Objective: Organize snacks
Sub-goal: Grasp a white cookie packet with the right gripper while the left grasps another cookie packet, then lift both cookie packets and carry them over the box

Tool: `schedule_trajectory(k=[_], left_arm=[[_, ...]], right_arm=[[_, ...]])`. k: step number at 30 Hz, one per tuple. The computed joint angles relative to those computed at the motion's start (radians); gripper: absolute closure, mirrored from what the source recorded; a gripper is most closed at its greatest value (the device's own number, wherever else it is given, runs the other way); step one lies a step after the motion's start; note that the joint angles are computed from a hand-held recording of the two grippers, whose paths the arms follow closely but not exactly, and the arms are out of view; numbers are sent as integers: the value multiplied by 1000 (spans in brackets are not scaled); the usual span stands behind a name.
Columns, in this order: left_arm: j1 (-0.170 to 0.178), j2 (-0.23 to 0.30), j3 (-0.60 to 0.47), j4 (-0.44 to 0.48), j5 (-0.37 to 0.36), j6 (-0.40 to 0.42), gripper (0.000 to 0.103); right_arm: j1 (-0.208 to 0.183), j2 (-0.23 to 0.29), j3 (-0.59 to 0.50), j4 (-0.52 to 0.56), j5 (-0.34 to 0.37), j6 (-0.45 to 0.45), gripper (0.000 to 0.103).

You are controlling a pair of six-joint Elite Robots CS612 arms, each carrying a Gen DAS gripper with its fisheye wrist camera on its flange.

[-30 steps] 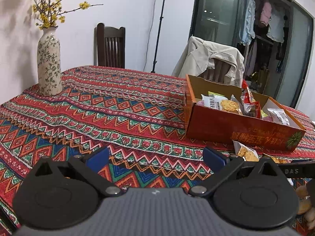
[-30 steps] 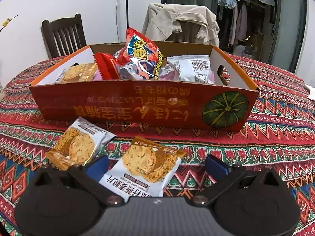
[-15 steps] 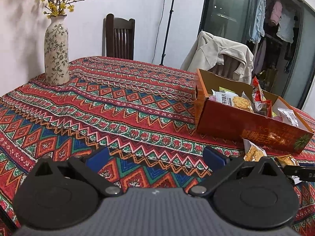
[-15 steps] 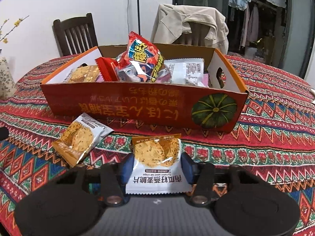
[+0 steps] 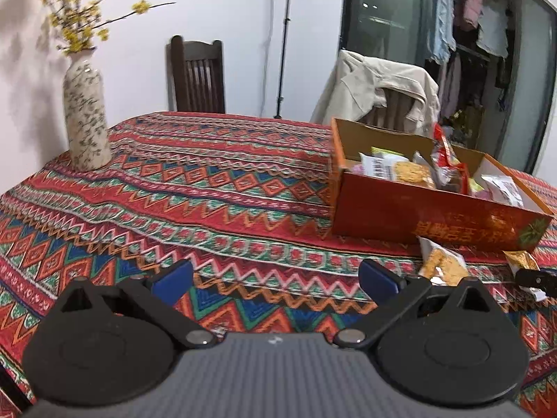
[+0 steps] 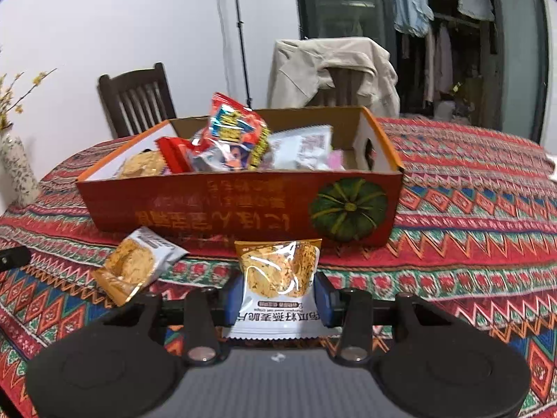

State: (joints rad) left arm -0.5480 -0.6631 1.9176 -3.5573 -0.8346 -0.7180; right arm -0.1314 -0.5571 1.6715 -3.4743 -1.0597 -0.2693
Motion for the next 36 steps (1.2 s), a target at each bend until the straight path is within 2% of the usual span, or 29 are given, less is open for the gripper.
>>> schedule_trajectory(k=[5, 13, 19, 26, 28, 29, 30, 33, 36], left_arm=[[4, -14, -41, 57, -81, 37, 0], [3, 11, -165, 204, -183, 88, 0], [-8, 44, -232, 276, -186, 107, 0], [-6, 71, -258, 284, -187, 128, 2], [-4, 75, -256, 274, -202, 143, 15], [-3, 78, -258, 258, -210, 150, 16], [-3, 78, -257, 250, -213, 157, 23], [-3, 82, -252, 205, -224, 184, 48], [2, 82, -243, 162, -254, 189, 53]], right_arm=[[-4, 1, 0, -16, -5, 31, 61], [-9, 4, 10, -65, -6, 53, 61], [-13, 4, 10, -73, 2, 74, 61], [-10, 4, 14, -86, 4, 64, 61], [-8, 4, 16, -91, 4, 57, 61], [-7, 4, 16, -91, 3, 53, 61], [-7, 4, 16, -88, 2, 51, 61], [-6, 4, 16, -85, 3, 48, 61], [-7, 4, 16, -87, 9, 45, 61]])
